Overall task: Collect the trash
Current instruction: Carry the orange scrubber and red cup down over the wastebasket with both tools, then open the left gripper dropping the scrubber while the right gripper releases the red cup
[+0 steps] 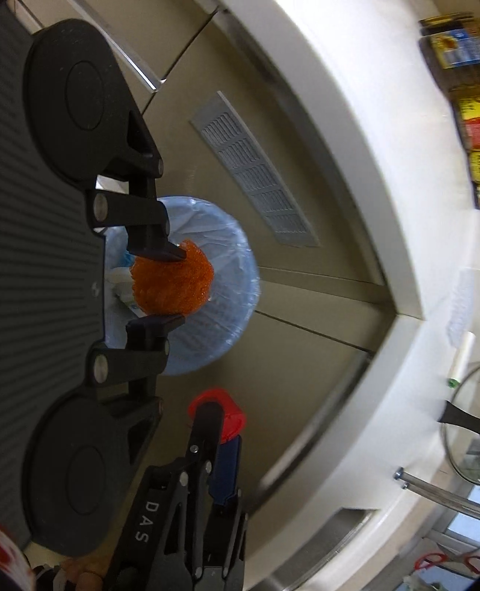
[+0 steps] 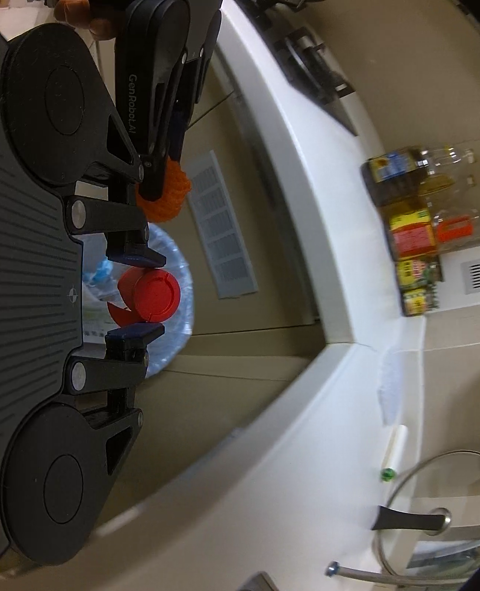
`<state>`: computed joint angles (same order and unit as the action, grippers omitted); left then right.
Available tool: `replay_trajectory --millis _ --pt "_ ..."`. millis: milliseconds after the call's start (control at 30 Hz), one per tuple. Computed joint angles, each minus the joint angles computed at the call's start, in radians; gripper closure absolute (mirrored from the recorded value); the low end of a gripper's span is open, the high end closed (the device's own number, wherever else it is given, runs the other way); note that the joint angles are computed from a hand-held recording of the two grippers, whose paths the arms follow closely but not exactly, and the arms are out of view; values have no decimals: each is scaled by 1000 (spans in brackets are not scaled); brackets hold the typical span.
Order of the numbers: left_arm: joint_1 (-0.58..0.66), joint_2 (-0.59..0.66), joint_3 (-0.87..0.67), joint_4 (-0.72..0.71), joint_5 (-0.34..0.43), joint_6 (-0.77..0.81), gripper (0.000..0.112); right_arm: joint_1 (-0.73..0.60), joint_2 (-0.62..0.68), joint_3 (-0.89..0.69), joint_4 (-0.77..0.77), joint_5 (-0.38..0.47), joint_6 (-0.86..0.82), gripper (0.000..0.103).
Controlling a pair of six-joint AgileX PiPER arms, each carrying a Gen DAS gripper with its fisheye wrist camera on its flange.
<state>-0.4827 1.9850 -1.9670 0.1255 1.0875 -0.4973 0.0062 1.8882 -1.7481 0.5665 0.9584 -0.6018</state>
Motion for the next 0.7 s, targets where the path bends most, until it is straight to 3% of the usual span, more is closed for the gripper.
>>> replay_trajectory --millis 700 --pt "72 158 1 -124 -74 85 86 58 177 12 -104 -95 120 70"
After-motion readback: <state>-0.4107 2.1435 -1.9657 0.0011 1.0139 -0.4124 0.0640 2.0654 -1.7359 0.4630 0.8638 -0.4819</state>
